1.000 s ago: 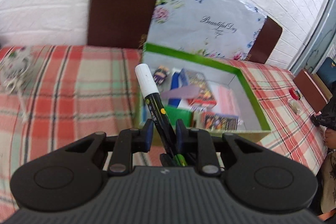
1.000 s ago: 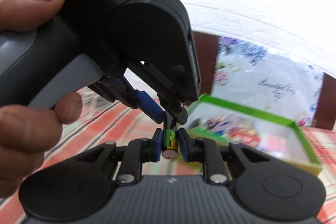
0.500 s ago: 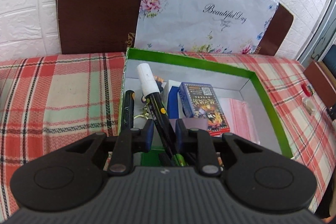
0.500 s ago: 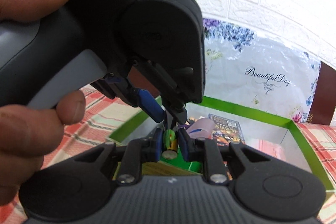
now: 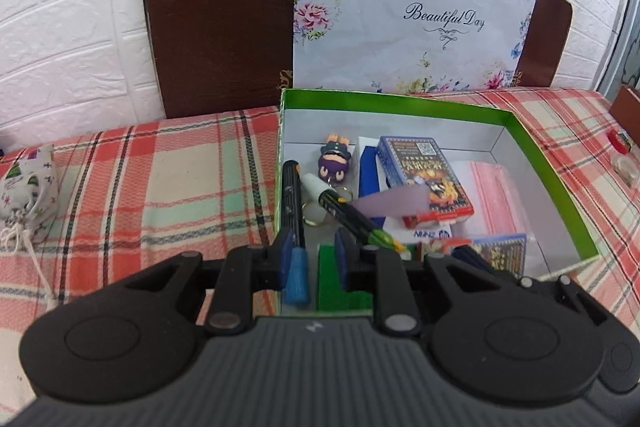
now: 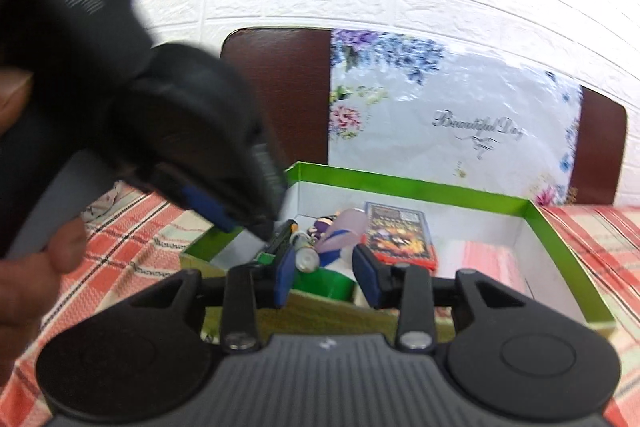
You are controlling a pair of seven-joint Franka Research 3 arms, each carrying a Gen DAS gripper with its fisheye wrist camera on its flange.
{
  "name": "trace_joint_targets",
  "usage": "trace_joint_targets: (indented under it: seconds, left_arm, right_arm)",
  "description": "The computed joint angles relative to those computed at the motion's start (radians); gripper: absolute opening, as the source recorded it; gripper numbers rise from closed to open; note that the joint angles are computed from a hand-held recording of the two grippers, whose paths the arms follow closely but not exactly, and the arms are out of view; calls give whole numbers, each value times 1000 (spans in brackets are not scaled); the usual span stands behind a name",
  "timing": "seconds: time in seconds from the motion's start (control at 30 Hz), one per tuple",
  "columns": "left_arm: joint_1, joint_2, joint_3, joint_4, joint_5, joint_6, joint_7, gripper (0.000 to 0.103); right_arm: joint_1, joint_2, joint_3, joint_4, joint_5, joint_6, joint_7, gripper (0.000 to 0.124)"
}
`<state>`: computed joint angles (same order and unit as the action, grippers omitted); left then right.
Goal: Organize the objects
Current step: 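Lower the white-capped marker into the green box and open the gripper, then move the right gripper toward the white drawstring cloth bag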
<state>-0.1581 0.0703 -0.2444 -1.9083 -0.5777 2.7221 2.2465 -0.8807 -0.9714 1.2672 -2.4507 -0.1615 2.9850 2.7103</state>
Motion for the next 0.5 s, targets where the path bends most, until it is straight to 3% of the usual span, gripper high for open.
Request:
trace_joint_targets:
  seconds: [0.13,0.23,0.3,0.5]
  left_arm:
    - [-3,-75,12,-84,-89,12,68,26]
    - [-31,-128,33,-168,-60,99,69,30]
    - [-44,-148,58,-196,-54,100,68,30]
    - [-43,-179,114,-264,35,114,-20,30]
  right_arm:
    - [64,-8,-24,-28,7,-26,18,35]
    - [126,18,-50,-52,-1,-46,18,35]
    - [163,41,-51,-32,6,-87,14,35]
    - [198,124,-40,1,-60,-108,22,35]
